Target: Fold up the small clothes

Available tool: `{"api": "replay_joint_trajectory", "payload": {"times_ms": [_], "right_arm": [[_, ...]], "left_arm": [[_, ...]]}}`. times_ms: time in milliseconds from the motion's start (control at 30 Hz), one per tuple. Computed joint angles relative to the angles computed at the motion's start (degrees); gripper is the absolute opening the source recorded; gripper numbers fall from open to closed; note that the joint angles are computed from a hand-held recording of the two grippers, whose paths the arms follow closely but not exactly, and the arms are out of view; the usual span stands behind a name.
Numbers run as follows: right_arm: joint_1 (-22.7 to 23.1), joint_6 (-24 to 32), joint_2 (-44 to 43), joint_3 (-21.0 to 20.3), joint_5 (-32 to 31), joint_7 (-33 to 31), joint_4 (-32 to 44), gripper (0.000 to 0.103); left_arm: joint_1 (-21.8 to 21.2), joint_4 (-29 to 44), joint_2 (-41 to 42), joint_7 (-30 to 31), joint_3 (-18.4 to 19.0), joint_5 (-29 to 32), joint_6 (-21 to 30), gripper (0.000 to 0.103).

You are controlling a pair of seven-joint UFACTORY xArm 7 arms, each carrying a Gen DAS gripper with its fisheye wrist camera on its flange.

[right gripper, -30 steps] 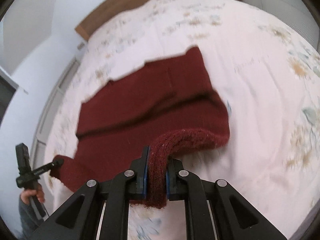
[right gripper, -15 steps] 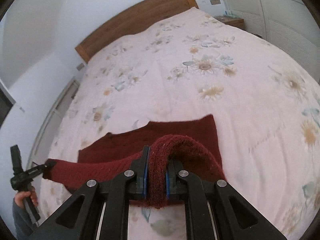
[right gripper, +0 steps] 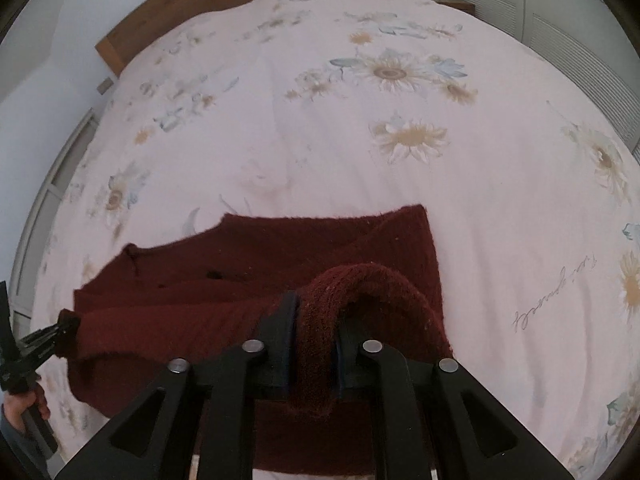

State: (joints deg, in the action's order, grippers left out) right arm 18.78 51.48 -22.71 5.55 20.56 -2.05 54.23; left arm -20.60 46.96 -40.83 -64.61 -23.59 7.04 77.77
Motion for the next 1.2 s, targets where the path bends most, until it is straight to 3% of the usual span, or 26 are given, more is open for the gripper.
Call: {"api": "replay_joint_trajectory", "payload": {"times_ms": [67,133,200,267,333,400,533,867,1033,1200], "right_arm": [[-0.3,-0.8,-0.4,0.4,-0.8,0.4,-0.6,0.038],[-0.4,-1.1,-1.5,0.5,-1.5,0.8,-1.1,0.06],[-0.3,-2.2,-2.8,0.4,-1.7,0.7,-1.6,0.068],[0.0,-2.4,-4.0,0.4,-2.2,0.2,-1.7,0.076],[0.9,-2.3,-5.1,0.0,-1.6,-0.9,-2.0,0.082],[1.7,-2.3,-6.2,0.2,-1.3,-1.8,-2.7,0.084],[3.1,-3.6,-8.7,2.3,-3.2,-2.7,-5.1,0.103],[8.2,-12.4,-14.9,9.6,-10.3,1.6,-16.0,0.103],[10.3,-13.8,-13.9,10.8,-13.2,4.3,-19.5,0.103],[10.8,-16.3,-14.2,8.6,-15.6,3.1,-21.7,0.103]], "left_arm": [[-0.1,-0.3,0.7,0.1,0.4,-0.8,0.2,0.019],[-0.4,-0.9,0.3,-0.3,1.3,-2.1,-0.6,0.033],[-0.8,-2.0,-1.3,-0.6,2.2,-3.4,-2.5,0.061],[-0.1,-0.8,-1.5,-1.3,1.4,-3.0,-1.4,0.084],[0.4,0.8,-1.5,-1.5,0.3,-1.6,-0.6,0.088],[0.4,1.5,-2.1,-1.8,-0.4,-1.0,-1.6,0.102],[0.6,2.7,-2.2,-3.1,-3.6,0.9,-3.6,0.102],[-2.4,3.0,2.8,-6.3,-9.0,3.1,-9.9,0.102],[-5.5,1.5,7.8,-7.9,-9.3,3.3,-11.8,0.102],[-9.1,-1.1,9.1,-9.8,-8.5,4.8,-11.9,0.102]]}}
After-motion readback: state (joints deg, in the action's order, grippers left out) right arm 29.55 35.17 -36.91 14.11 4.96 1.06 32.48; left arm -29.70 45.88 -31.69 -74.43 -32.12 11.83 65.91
